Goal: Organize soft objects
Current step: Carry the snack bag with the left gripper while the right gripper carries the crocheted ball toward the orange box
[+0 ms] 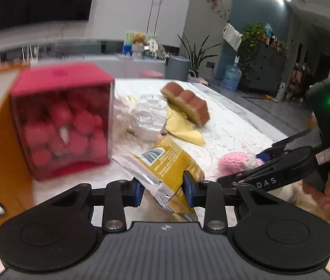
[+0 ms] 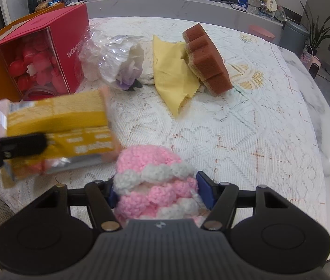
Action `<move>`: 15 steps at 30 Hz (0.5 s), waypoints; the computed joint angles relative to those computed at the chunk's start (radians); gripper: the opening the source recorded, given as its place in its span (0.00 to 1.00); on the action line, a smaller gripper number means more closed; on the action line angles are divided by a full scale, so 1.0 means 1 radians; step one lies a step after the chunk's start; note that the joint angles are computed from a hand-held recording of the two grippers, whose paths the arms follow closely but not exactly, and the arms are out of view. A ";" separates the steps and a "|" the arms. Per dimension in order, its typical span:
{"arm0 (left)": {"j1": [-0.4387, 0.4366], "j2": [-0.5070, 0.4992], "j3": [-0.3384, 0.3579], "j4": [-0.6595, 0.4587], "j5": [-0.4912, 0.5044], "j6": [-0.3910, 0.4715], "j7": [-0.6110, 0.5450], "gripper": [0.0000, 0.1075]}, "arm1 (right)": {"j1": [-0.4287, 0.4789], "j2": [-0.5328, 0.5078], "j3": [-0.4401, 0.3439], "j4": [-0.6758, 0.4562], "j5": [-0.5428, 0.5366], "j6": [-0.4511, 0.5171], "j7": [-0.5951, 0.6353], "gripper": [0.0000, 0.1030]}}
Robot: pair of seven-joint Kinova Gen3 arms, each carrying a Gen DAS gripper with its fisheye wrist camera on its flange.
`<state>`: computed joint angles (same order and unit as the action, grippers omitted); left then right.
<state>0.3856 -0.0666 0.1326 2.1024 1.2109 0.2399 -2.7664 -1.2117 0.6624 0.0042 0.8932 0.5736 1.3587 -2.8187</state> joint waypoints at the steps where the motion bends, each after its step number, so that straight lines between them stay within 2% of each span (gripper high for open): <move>1: 0.005 -0.012 0.006 0.006 -0.009 -0.028 -0.018 0.35 | 0.000 0.000 0.000 -0.001 0.000 0.001 0.000 0.62; 6: 0.064 -0.042 -0.032 0.008 -0.044 -0.098 -0.050 0.34 | -0.001 0.001 0.000 -0.002 0.000 0.002 0.001 0.62; 11: 0.167 -0.057 -0.134 0.007 0.050 -0.132 -0.155 0.33 | -0.001 0.001 0.001 -0.002 0.000 0.002 0.000 0.62; 15: 0.141 -0.062 -0.129 0.000 0.014 -0.115 -0.105 0.33 | -0.001 0.002 0.001 -0.003 0.000 0.003 0.001 0.62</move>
